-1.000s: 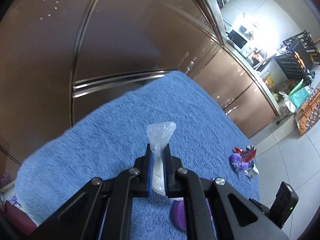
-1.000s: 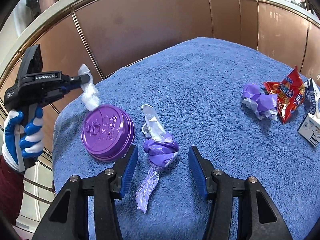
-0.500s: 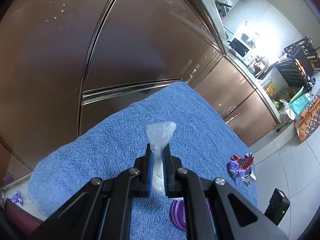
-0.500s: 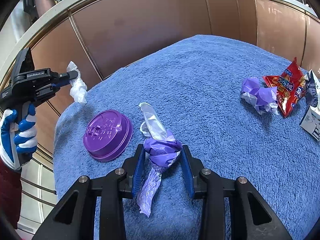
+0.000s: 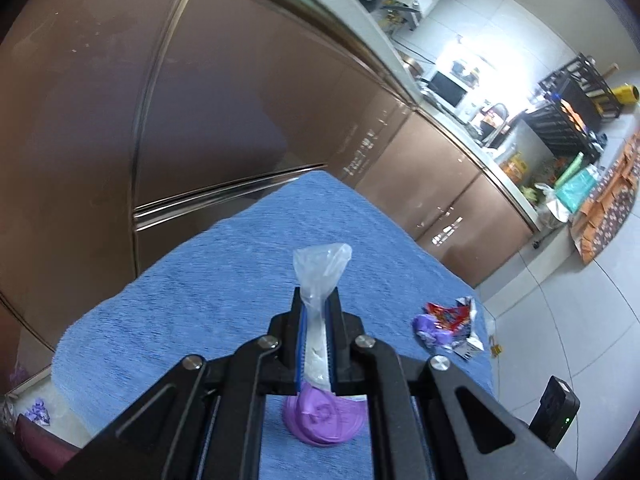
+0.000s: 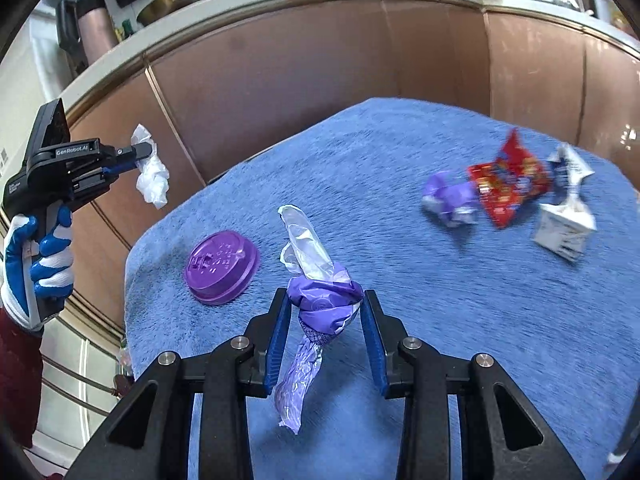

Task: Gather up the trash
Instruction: 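Carry the plastic bag and purple glove with both tools over the floor bin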

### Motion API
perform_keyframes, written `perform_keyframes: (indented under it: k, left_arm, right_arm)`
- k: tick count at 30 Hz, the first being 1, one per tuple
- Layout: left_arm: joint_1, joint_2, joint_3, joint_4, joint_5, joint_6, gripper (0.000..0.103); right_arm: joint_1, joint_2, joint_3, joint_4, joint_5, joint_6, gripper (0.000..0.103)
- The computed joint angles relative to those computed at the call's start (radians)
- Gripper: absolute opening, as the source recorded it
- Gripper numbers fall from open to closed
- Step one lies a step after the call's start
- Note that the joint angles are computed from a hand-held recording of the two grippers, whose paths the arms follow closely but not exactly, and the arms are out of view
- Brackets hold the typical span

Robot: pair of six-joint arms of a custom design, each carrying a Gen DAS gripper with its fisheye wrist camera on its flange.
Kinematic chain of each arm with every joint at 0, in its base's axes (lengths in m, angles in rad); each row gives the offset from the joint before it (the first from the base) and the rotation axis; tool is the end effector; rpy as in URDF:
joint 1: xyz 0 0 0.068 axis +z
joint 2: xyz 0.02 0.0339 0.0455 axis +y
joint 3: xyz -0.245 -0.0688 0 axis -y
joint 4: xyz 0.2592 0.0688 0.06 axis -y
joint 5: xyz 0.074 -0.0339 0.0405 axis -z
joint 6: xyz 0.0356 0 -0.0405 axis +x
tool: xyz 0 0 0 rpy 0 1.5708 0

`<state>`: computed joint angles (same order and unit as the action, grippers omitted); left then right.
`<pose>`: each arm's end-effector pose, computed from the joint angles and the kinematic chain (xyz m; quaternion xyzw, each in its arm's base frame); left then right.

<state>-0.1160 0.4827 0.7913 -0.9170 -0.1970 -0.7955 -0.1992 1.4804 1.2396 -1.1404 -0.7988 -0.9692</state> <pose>0.1211 -0.0071 0.3009 -0.3369 0.8166 -0.1245 0.4520 0.2820 -0.0309 0.2569 -0.3786 0.8362 0.2748 0.2863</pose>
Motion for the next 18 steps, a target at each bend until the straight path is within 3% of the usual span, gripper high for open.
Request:
perform_keyframes:
  k: [6,10,18]
  left_arm:
    - [-0.258,0.173,0.127,0.039,-0.151,-0.068,0.008]
    - [-0.387,0.342,0.239,0.096,-0.195,-0.072,0.007]
    - [-0.518,0.816,0.582,0.249,-0.123,0.016,0.008]
  right_arm:
    - [-0.197,0.09,0.143,-0.122,-0.063,-0.114,0.035]
    - [-0.333,0.198,0.281,-0.184,-0.098,-0.165,0.035]
    - [-0.533,0.441,0.591,-0.201,-0.114,-0.119,0.035]
